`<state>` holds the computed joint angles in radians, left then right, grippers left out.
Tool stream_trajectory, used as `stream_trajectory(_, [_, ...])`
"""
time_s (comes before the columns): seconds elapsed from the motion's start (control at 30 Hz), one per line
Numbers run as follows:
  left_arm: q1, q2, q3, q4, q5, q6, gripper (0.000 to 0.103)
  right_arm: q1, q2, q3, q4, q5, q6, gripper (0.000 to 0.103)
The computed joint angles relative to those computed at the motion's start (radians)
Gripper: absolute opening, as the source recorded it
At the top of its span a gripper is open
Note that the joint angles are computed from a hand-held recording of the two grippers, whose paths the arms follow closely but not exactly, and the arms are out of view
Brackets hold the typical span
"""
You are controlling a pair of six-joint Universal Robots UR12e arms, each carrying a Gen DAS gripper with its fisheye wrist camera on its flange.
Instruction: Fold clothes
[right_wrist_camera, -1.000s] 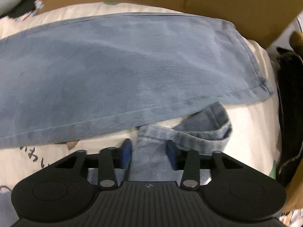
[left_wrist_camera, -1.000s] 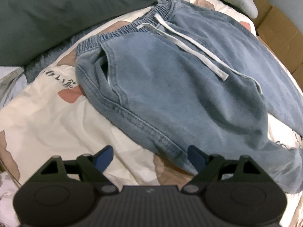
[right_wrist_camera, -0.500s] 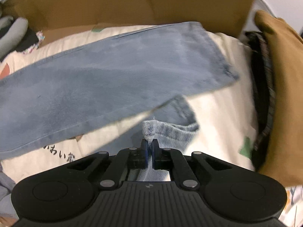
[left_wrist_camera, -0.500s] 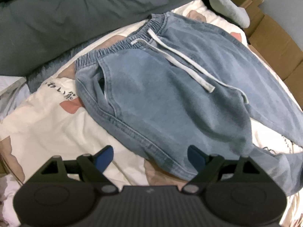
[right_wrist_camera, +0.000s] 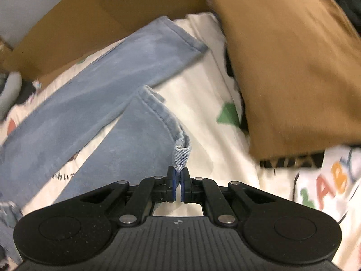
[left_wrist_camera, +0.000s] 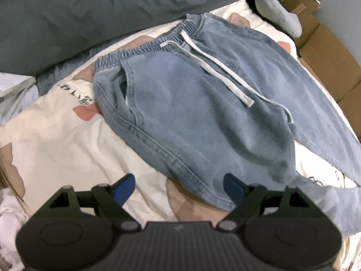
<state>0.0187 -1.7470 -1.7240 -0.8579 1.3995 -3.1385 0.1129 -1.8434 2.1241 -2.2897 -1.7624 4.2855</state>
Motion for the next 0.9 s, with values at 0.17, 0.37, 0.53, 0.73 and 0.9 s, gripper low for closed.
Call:
stream_trajectory(0.17, [0.007,0.002,-0.004,-0.006,-0.006,-0.021,0.087,-0.031,-0.016,0.084,-0.145,0.064,0.080,0.018])
stream_trajectory(0.37, [0.013,0.003,-0.008,-0.008,-0.010,-0.058,0.087,-0.049,-0.016,0.144,-0.268,0.087,0.178,0.041])
stream_trajectory(0.53, [0.016,0.003,-0.016,0.001,-0.014,-0.082,0.087,-0.050,-0.004,0.158,-0.323,0.073,0.199,0.041])
stream_trajectory(0.73, [0.028,-0.003,-0.031,0.037,-0.032,-0.165,0.084,-0.049,-0.002,0.157,-0.334,0.064,0.183,0.013])
stream_trajectory(0.9, [0.046,-0.011,-0.048,0.081,-0.083,-0.251,0.076,-0.046,-0.013,0.151,-0.328,0.059,0.169,0.006])
